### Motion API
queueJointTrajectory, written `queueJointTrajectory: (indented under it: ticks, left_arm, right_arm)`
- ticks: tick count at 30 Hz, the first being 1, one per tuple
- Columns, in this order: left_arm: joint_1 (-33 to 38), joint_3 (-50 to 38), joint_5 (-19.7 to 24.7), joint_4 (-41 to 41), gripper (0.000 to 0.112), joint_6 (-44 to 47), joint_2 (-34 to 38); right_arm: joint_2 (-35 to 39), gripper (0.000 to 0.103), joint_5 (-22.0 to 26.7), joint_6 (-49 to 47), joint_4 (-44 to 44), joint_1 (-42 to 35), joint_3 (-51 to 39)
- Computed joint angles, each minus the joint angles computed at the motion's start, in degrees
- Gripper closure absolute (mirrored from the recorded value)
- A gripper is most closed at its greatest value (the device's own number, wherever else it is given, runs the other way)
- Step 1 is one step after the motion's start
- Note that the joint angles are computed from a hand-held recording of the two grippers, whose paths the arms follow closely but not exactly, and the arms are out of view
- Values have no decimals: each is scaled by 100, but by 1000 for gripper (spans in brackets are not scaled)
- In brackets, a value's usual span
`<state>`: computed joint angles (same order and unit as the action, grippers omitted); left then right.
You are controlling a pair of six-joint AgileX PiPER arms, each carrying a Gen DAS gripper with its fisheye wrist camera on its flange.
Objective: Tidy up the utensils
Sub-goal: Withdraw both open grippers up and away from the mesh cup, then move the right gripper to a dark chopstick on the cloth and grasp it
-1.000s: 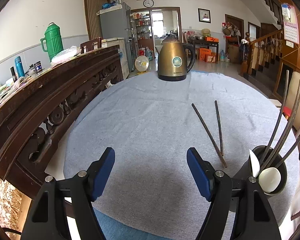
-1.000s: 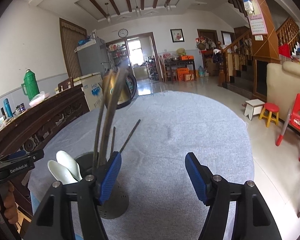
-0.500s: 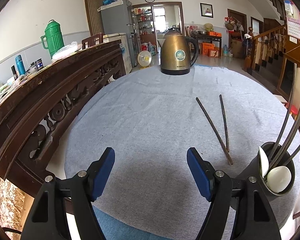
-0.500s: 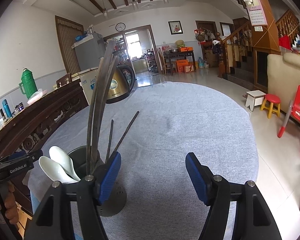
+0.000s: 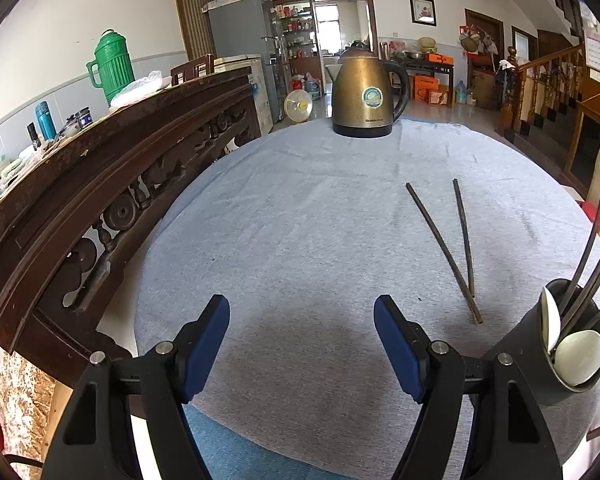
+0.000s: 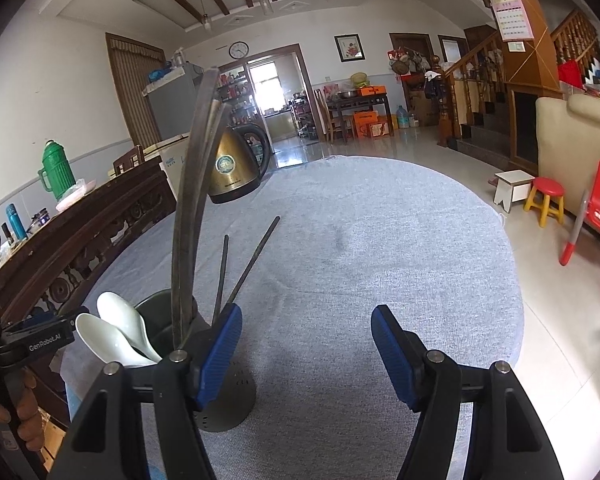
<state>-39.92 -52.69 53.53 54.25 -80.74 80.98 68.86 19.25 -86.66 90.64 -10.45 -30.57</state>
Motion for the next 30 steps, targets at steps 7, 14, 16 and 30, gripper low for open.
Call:
queueJointTrajectory:
  ticks: [7,14,16,30]
  left_arm:
    - [75,-35,-11,-38,37,82,59]
    - [196,-32,-74,-83,37,103,164]
    - [235,-25,-105,-101,37,114,201]
    - [495,15,-379,-207,37,166,503]
  right_arm:
    - [118,32,105,-111,87,-88,-24]
    - [275,32,165,-157,178,-208,-63]
    - [312,32,174,-148,176,-230,-75]
    - [660,32,191,-199,266,-314,-153]
